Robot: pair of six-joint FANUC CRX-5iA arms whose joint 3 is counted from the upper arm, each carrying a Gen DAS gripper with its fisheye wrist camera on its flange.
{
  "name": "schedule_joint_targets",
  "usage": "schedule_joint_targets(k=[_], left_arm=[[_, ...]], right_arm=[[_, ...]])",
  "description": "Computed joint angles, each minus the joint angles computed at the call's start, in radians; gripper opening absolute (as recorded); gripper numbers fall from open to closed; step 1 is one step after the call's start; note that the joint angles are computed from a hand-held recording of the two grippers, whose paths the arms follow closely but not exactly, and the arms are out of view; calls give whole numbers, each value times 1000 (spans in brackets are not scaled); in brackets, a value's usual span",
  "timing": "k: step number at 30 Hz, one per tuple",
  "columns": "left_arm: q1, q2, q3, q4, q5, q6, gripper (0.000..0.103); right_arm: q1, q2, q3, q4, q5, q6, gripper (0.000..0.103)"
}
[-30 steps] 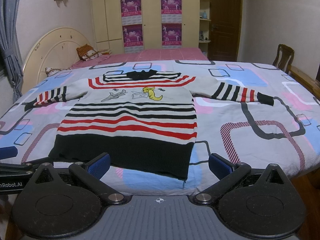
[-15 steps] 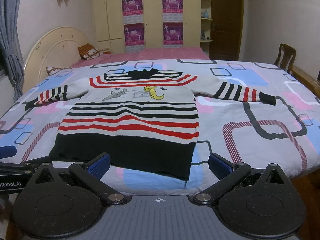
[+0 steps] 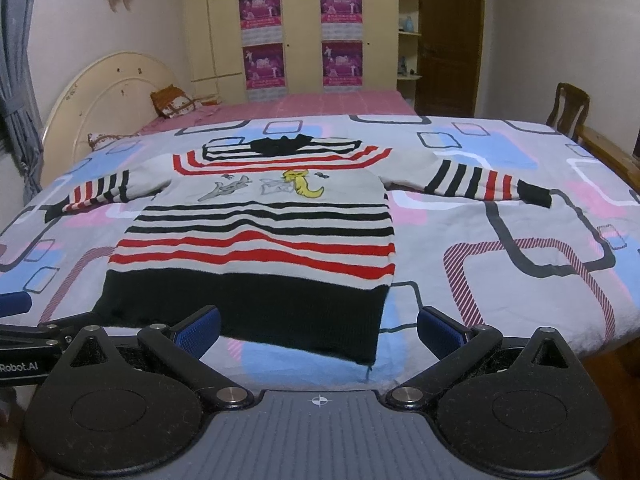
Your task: Fold small clothes
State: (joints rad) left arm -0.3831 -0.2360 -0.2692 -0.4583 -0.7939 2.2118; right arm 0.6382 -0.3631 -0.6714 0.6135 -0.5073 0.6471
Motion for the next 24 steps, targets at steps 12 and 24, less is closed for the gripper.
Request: schedule_joint_targets(k=[12,24], left_arm=[[82,167,131,-2,121,-11,103],[226,352,193,368,290,-446,103]], right_arm=[[-124,199,138,43,53,-13,103],[-221,416,311,149,40,-135,103]])
